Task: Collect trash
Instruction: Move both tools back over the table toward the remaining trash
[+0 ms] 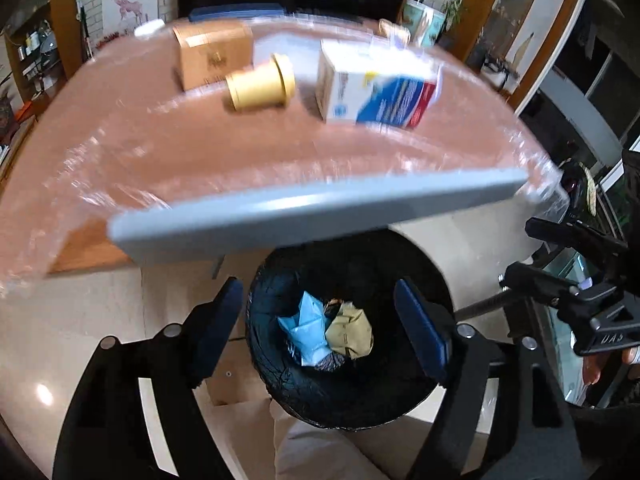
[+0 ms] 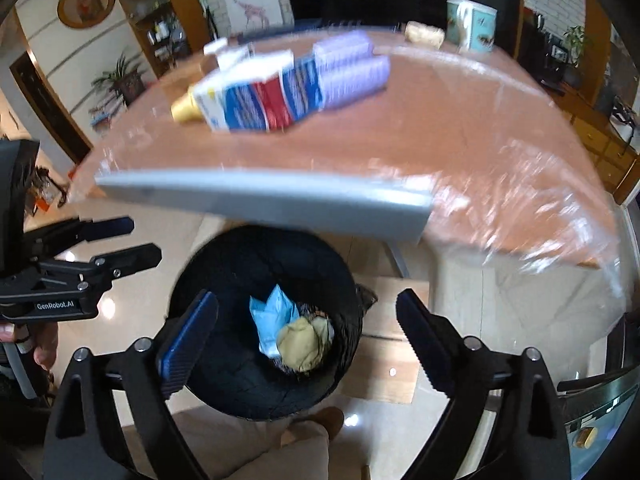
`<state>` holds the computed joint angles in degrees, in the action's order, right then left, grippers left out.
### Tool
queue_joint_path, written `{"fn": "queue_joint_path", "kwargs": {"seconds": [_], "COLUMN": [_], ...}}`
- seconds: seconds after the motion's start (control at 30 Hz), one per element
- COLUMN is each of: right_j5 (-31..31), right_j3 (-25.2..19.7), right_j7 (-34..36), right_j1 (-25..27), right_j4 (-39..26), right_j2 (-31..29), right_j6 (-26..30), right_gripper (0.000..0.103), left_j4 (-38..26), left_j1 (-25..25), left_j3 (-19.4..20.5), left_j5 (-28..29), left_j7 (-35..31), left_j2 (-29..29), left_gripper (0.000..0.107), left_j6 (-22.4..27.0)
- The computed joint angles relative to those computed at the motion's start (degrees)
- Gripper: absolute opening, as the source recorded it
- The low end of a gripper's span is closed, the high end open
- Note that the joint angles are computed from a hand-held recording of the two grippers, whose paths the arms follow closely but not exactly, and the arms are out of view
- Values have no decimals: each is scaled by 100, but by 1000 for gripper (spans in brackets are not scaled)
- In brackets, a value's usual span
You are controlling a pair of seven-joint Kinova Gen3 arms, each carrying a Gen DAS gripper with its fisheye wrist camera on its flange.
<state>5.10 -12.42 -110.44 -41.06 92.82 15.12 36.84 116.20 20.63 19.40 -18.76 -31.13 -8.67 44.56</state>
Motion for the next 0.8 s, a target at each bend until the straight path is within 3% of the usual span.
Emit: {"fn": "queue_joint_path", "kwargs": {"seconds": [0.2, 0.33, 0.53, 0.8], "right_j5": [370, 863, 807, 1546], "right_j3": [108, 255, 275, 739], "right_j7": [-300, -640, -748, -1421], "right_j1": [-178, -335, -201, -652], "right_j4": [-215, -547, -913, -1823], "right_j2": [-169, -96, 47, 580], "right_j6": [-198, -169, -228, 125], "right_gripper": [97, 98, 98, 98], "left_j4": [-145, -290, -382, -599], "left_j1": [-323, -645, -909, -1073], "left_j3": [147, 371, 224, -231], "left_j5": [-321, -710, -836, -807], "left_j7": [101, 260, 192, -366], "left_j2": [-487, -571, -540, -226], "left_gripper": [97, 97, 97, 97], "left_j6": [9, 205, 153, -64]}}
